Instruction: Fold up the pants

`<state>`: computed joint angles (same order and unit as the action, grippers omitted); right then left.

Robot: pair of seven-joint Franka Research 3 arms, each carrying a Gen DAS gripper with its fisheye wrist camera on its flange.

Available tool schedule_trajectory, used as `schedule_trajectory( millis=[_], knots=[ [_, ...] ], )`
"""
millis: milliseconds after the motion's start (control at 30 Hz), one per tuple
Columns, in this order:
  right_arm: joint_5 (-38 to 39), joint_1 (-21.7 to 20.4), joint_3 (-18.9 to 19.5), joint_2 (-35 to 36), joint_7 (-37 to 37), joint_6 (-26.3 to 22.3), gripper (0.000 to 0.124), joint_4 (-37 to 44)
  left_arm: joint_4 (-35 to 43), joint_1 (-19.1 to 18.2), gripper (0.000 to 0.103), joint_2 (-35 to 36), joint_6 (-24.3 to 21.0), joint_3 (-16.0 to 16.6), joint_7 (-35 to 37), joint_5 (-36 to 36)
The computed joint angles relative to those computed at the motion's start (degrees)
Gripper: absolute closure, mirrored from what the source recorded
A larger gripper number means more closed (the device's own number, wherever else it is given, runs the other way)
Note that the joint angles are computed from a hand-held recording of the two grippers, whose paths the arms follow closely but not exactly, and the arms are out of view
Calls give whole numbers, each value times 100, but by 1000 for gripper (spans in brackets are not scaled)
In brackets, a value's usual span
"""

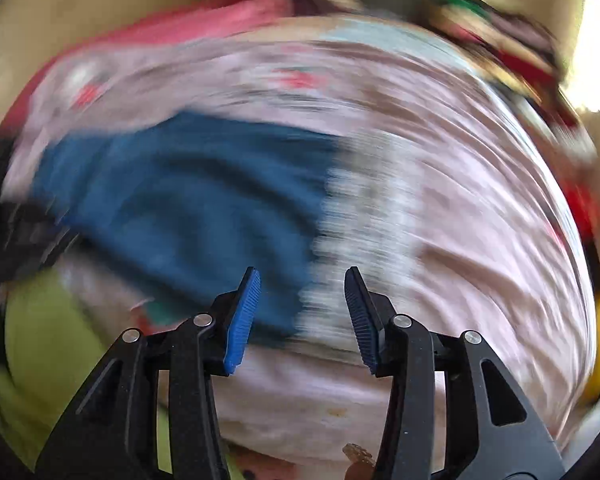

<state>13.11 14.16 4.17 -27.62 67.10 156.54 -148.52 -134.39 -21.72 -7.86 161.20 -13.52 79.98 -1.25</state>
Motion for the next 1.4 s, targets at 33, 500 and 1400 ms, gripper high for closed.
schedule_trajectory(
  millis=[33,500,1400],
  knots=[
    [-2,160,10,66,-200,26,87,7,-13,-1,98,-19,13,4,-1,-17],
    [-240,642,-69,684,-1234,-355,123,379,-203,-178,98,-293,-75,169,438,-427],
    [814,-221,-287,811,-583,-439,79,642,-1540,2222,11,-2136,29,-733,-3115,1067]
  ],
)
